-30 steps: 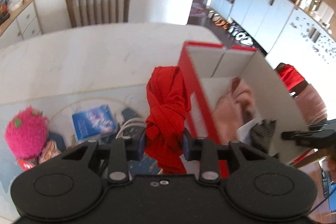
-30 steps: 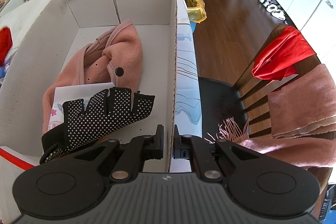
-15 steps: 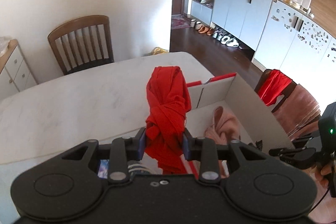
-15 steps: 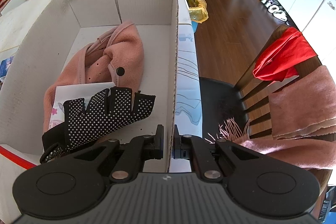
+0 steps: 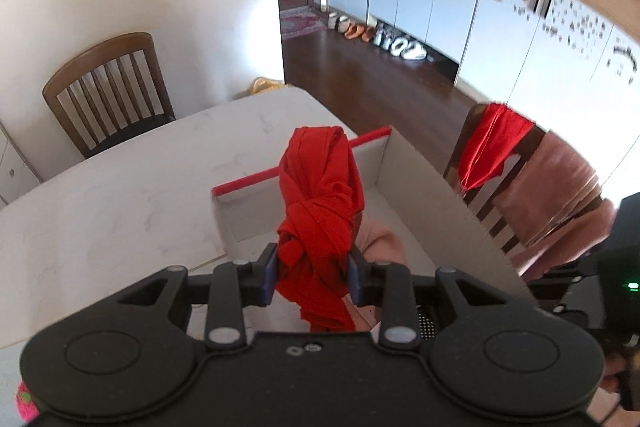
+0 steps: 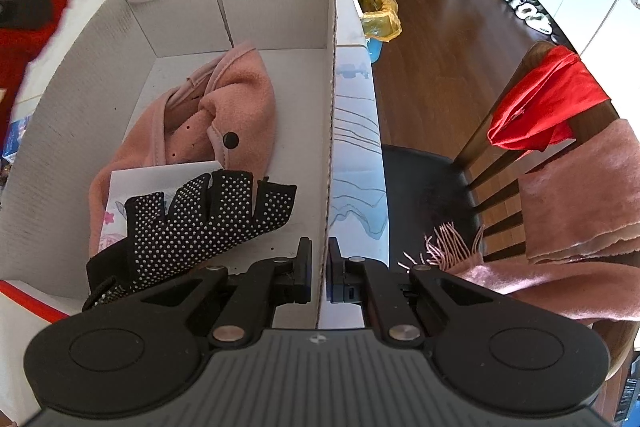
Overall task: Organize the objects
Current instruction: 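Carry the red cloth with the left gripper into the box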
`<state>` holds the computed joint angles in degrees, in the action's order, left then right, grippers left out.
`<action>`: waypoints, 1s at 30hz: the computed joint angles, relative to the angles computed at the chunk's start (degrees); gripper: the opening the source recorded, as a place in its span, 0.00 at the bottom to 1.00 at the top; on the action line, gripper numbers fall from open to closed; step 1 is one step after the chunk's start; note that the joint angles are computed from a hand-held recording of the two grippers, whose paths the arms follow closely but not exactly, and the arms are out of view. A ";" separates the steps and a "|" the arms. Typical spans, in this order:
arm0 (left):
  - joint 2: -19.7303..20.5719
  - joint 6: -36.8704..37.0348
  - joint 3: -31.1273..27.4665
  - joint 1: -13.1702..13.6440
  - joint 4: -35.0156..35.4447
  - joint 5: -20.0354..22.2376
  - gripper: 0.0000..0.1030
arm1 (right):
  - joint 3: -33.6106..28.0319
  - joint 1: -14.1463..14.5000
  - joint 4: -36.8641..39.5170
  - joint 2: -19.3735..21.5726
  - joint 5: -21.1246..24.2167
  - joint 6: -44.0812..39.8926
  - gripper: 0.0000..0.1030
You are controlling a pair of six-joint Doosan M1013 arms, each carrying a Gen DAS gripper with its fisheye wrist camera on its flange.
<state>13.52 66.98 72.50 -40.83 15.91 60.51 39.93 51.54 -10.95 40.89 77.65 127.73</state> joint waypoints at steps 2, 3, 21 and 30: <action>1.11 0.24 -0.77 -0.47 0.85 1.10 0.32 | -0.01 -0.02 -0.07 -0.04 -0.18 -0.20 0.05; 1.88 0.43 -1.20 -0.69 1.50 1.81 0.32 | 0.07 -0.03 -0.12 -0.09 -0.32 -0.24 0.05; 8.64 0.06 -5.64 -0.72 2.10 12.83 0.34 | 1.84 -0.44 0.83 -1.10 -2.09 -0.74 0.05; 8.85 -0.01 -5.71 -0.64 2.20 12.85 0.42 | 2.19 -0.45 1.07 -1.40 -2.81 -0.70 0.05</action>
